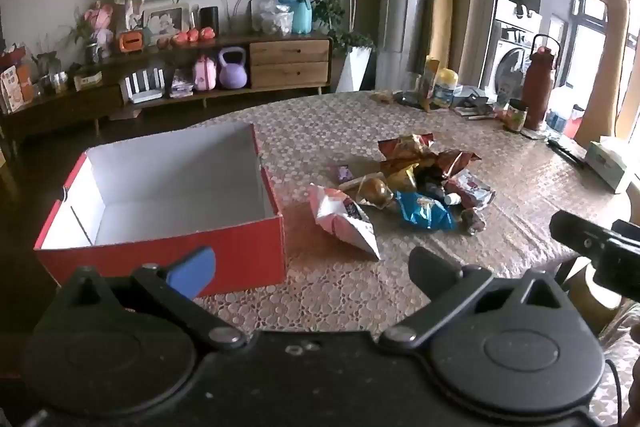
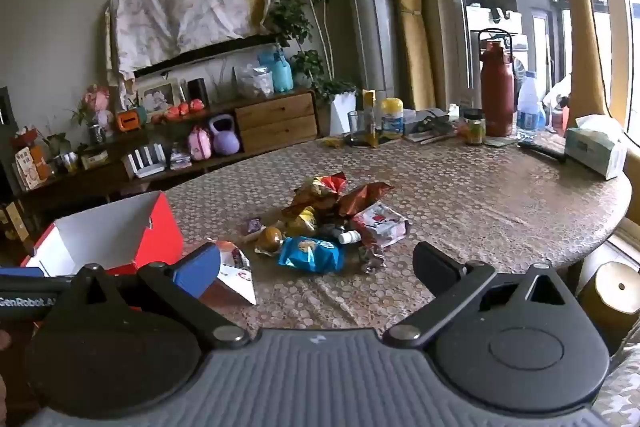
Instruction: Organize snacks
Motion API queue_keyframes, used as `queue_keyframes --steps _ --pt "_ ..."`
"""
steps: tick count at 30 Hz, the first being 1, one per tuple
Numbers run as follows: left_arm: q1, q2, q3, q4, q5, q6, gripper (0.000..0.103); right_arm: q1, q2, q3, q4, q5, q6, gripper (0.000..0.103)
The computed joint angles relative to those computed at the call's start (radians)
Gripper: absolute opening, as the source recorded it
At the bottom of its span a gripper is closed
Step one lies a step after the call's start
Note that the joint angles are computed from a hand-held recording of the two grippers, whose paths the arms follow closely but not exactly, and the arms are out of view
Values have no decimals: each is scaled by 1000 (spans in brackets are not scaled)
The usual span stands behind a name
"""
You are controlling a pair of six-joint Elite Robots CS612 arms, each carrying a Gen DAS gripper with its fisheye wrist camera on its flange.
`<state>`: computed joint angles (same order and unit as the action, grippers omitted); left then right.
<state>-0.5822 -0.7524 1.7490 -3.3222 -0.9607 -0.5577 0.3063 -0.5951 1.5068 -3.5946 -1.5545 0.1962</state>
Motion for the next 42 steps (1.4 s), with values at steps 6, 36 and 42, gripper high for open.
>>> queue_keyframes --steps 6,36,42 --pt "-10 -8 15 -4 22 -10 103 -1 -3 2 9 -10 4 103" --pt "-4 -17 11 0 30 -13 103 1 -8 1 -18 14 -49 103" --pt "-4 -19 11 4 32 -14 103 2 -9 1 -22 20 -61 103"
